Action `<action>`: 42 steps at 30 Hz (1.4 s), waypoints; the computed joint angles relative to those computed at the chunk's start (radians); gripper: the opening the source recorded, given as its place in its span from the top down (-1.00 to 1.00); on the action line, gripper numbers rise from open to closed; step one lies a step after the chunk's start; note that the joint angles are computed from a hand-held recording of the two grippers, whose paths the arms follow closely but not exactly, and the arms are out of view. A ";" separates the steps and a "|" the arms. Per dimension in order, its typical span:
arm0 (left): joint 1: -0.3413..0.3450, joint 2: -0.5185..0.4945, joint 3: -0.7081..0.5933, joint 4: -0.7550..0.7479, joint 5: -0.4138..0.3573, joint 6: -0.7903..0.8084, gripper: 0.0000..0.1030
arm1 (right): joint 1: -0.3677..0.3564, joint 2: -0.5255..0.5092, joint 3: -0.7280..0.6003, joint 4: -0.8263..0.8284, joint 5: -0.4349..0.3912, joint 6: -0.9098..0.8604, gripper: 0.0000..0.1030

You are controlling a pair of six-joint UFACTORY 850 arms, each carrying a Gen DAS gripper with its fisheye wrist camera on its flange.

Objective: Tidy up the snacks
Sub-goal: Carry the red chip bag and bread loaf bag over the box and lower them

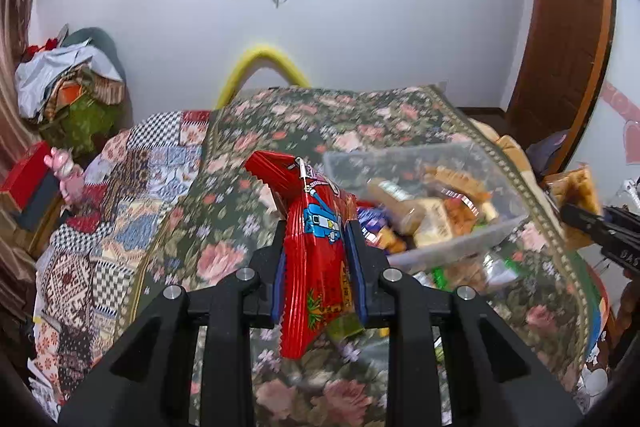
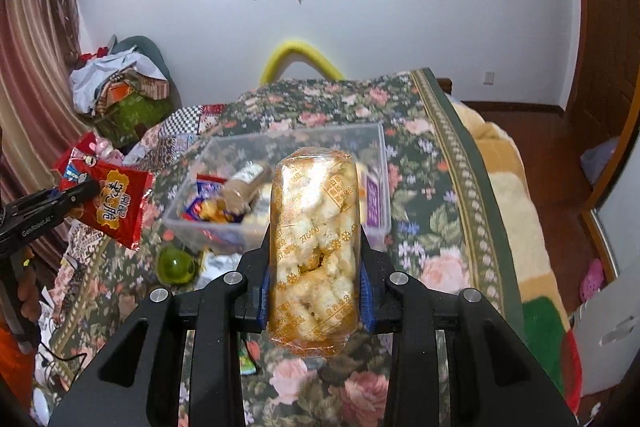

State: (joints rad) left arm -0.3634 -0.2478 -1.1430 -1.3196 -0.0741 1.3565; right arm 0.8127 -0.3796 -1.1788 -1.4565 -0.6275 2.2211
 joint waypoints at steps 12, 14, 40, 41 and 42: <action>-0.057 -0.098 -0.138 0.118 -0.040 -0.146 0.49 | -0.046 -0.053 -0.078 -0.005 0.032 -0.076 0.41; -0.061 -0.124 -0.170 0.153 -0.051 -0.195 0.49 | -0.055 -0.064 -0.092 0.002 0.041 -0.089 0.41; -0.091 -0.435 -0.507 0.573 -0.152 -0.688 0.48 | -0.174 -0.280 -0.367 0.297 0.162 -0.522 0.41; -0.092 -0.437 -0.510 0.573 -0.149 -0.686 0.48 | -0.178 -0.288 -0.377 0.324 0.168 -0.552 0.42; -0.092 -0.439 -0.512 0.575 -0.149 -0.687 0.48 | -0.182 -0.294 -0.383 0.342 0.174 -0.572 0.42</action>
